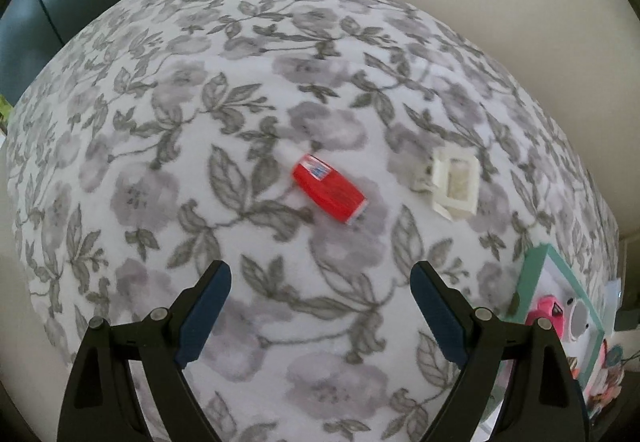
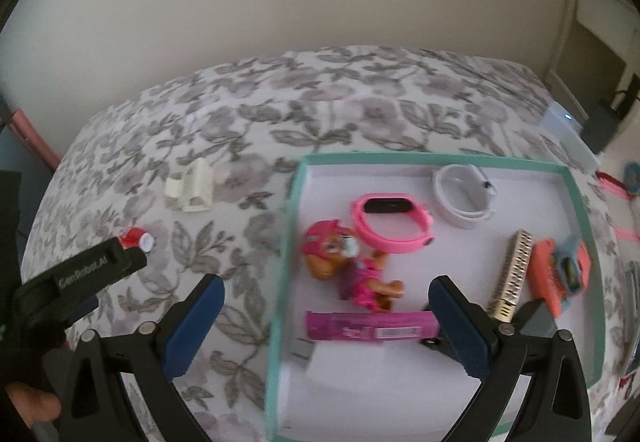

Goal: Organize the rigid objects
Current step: 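Move both tools back toward the red bottle and white hair clip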

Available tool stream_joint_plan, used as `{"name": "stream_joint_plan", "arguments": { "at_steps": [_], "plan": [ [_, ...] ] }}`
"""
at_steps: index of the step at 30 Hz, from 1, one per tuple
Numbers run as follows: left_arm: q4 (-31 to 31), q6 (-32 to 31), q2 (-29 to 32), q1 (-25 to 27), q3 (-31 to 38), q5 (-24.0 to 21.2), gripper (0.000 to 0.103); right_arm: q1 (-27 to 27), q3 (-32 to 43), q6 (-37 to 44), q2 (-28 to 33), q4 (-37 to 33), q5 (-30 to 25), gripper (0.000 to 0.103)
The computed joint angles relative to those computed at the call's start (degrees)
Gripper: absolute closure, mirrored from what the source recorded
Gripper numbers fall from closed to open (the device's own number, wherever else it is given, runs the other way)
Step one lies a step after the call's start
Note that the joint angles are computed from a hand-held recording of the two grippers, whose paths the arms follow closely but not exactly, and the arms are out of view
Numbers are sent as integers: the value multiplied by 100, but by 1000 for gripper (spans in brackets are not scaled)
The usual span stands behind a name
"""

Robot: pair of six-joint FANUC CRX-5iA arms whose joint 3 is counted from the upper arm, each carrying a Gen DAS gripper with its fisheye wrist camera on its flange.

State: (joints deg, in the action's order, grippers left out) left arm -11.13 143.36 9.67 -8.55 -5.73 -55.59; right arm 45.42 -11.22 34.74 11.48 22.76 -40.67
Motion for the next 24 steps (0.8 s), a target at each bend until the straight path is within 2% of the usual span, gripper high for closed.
{"name": "stream_joint_plan", "arguments": {
  "at_steps": [4, 13, 16, 24],
  "plan": [
    [-29, -138, -101, 176, -140, 116, 12, 60, 106, 75, 95, 52, 50, 0],
    [170, -791, -147, 564, -530, 767, 12, 64, 542, 292, 416, -140, 342, 0],
    [275, -1192, -91, 638, -591, 1035, 12, 52, 769, 483, 602, -235, 306, 0],
    [1052, -2693, -58, 905, -1019, 1864, 12, -20, 1318, 903, 1048, -495, 191, 0]
  ]
}}
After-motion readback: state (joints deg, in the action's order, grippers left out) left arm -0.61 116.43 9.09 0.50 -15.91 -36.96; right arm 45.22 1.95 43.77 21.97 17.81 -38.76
